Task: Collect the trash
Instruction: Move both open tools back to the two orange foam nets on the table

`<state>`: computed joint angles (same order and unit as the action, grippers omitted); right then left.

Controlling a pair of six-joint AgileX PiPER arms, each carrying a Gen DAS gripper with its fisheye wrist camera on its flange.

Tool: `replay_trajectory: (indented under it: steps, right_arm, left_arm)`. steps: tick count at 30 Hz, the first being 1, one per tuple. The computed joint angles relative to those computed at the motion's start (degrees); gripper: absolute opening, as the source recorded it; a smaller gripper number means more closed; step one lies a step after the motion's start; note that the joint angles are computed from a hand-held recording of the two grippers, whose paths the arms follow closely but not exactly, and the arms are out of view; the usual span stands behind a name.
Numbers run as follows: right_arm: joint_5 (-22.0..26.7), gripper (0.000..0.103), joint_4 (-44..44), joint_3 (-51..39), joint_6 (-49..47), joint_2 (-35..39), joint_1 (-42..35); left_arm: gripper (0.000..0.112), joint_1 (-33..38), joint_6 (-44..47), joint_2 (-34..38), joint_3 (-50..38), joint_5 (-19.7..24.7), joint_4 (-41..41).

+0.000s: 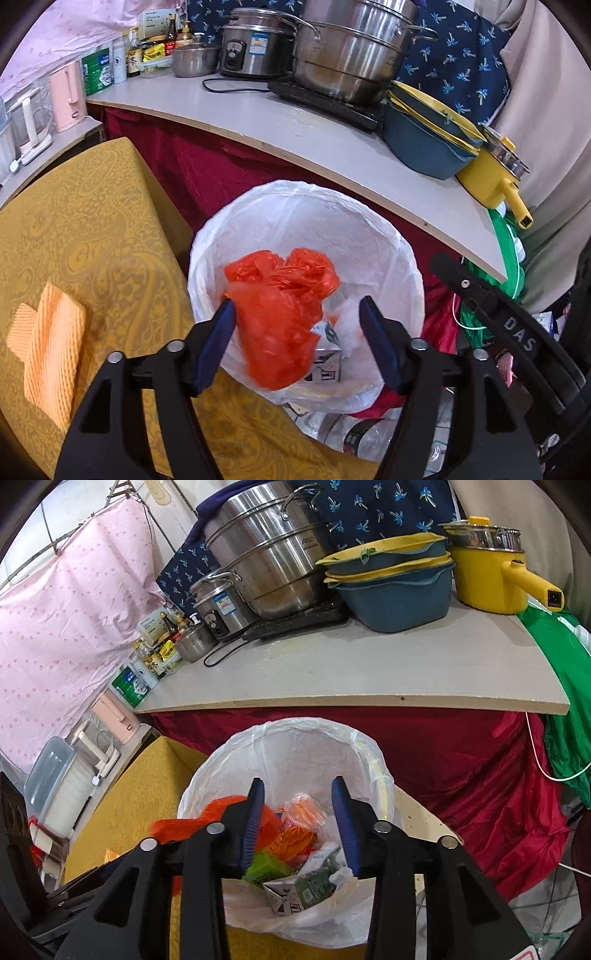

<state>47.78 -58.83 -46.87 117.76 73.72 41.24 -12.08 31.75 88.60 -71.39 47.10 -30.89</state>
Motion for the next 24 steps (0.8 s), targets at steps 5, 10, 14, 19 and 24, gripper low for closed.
replay_trajectory:
  steps: [5,10,14,19,24]
  right_arm:
    - [0.61,0.039,0.2,-2.07,-1.12,0.92,0.92]
    - [3.12,0.042,-0.01,-5.38,-1.34,2.36,4.12]
    - [5.6,0.046,-0.3,-8.93,-1.99,4.06,7.04]
    - [7.76,0.047,-0.09,-14.36,-3.8,7.41,10.56]
    - [8.18,0.047,0.91,-20.65,-6.21,12.35,13.28]
  left_arm:
    - [0.071,2.77,1.06,-0.19,-0.52,0.74,-1.03]
    - [0.074,7.41,2.49,-1.5,-0.89,2.56,-2.4]
    - [0.079,12.72,4.85,-3.28,-0.69,4.61,-4.25]
    - [0.079,19.78,8.56,-4.83,-0.63,7.4,-6.51]
    - [0.079,26.92,11.61,-5.14,-1.44,10.1,-8.02]
